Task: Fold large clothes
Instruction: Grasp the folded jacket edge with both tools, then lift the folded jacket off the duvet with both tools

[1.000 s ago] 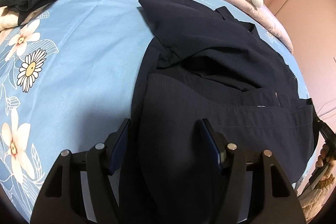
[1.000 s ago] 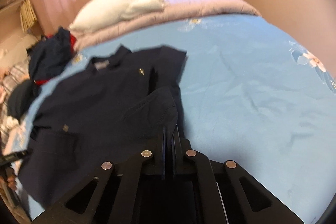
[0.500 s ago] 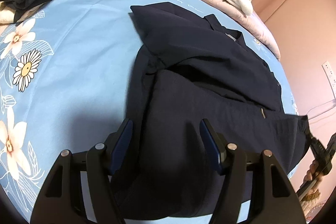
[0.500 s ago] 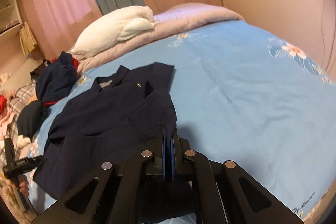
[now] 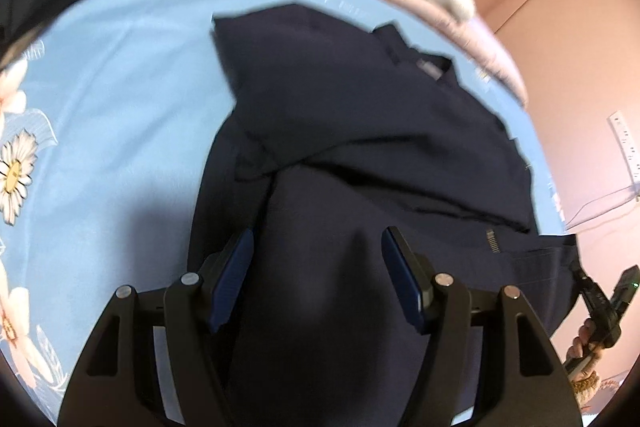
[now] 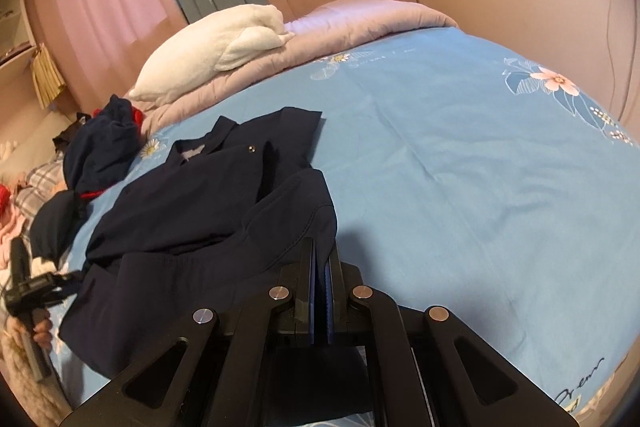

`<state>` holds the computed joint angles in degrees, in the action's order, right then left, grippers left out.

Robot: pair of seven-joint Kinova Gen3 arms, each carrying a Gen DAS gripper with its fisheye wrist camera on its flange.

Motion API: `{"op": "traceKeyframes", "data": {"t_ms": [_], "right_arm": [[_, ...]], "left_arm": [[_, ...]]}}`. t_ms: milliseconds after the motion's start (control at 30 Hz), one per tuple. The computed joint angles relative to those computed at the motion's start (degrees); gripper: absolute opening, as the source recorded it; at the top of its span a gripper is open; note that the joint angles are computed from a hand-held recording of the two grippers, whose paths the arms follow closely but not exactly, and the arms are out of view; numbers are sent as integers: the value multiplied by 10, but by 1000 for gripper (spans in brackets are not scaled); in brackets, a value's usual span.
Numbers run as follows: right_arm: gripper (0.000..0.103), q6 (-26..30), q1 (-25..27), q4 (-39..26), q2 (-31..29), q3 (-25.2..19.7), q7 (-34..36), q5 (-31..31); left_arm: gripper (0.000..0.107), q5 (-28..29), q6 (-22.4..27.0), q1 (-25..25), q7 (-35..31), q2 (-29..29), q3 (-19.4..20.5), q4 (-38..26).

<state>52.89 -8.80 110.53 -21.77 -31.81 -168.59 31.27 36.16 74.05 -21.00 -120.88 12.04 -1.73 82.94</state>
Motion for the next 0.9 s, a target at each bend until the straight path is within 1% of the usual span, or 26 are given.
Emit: {"op": "traceKeyframes", "data": {"t_ms": [67, 133, 167, 200, 233, 267, 300, 400, 467, 567, 733, 800, 900], "right_arm": [[3, 2, -2, 1, 1, 1, 1, -2], [3, 2, -3, 2, 2, 3, 1, -3], [3, 2, -4, 2, 3, 2, 0, -3], [3, 2, -4, 2, 3, 1, -1, -1], [3, 2, -3, 2, 3, -1, -4, 2], [3, 2, -2, 2, 2, -3, -7, 4], [3, 1, -2, 3, 0, -4, -10, 6], [3, -9, -4, 6, -10, -1, -13, 3], [3, -17, -3, 7, -19, -1, -9, -1], [3, -15, 6, -6, -32, -13, 4, -8], [3, -28, 52, -31, -71, -54, 10, -3], [3, -30, 73, -42, -90, -70, 20, -3], [3, -39, 97, -54, -119, -79, 39, -12]], "left_arm": [[66, -7, -1, 5, 9, 11, 1, 0], [65, 5, -2, -1, 0, 11, 3, 11], [61, 11, -4, -3, -5, 9, 4, 14], [44, 20, 3, -7, -12, 10, 5, 16], [34, 25, 14, -13, -13, 15, 8, 13], [20, 21, 17, -8, -3, 16, 4, 11], [9, 17, 13, -5, 4, 13, 3, 12], [4, 33, -18, -11, 0, -25, -6, 49], [3, 61, -35, -18, -17, -65, -18, 77], [2, 98, -32, -22, -40, -114, -43, 89], [2, 175, 4, -23, -79, -174, -102, 80], [2, 202, 3, -18, -95, -201, -125, 90], [2, 221, 3, -6, -115, -235, -157, 95]]}}
